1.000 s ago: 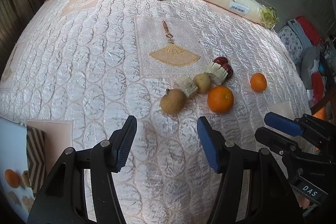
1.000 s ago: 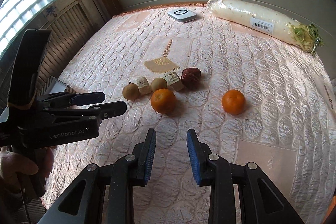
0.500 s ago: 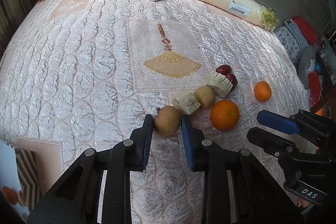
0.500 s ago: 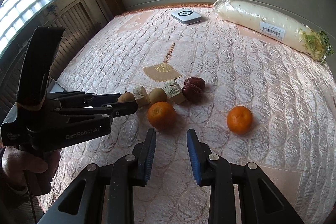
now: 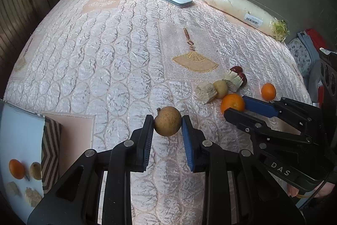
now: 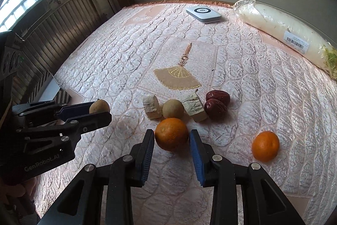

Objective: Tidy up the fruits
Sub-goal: 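Grasp the brown pear with the left tool while the right tool grasps an orange, then carry the pear and orange over the white tray with both tools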

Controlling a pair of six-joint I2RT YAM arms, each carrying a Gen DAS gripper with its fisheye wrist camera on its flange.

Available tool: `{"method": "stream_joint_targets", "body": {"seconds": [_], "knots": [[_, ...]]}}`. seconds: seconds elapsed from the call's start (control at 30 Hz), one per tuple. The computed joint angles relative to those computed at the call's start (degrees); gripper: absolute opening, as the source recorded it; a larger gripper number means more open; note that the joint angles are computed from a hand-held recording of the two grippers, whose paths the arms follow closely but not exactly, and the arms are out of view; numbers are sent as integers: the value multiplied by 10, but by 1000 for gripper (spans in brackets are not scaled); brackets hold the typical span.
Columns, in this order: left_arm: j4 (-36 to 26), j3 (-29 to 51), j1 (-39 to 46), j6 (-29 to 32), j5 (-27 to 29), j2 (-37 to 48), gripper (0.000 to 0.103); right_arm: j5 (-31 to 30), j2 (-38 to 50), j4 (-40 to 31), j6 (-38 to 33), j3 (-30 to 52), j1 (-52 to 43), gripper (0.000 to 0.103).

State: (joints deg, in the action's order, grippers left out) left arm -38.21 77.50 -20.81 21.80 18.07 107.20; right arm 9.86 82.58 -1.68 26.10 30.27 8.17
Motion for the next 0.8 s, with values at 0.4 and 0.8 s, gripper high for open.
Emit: {"method": "stream_joint_targets", "body": {"seconds": [0.4,0.8], "knots": [[-15,-31,45,8,3,-51,26,63,-50,-81,49,18,71,30],[-43,-31,174,51,21,-91,26,128,34,-155,98,145,200,30]]}}
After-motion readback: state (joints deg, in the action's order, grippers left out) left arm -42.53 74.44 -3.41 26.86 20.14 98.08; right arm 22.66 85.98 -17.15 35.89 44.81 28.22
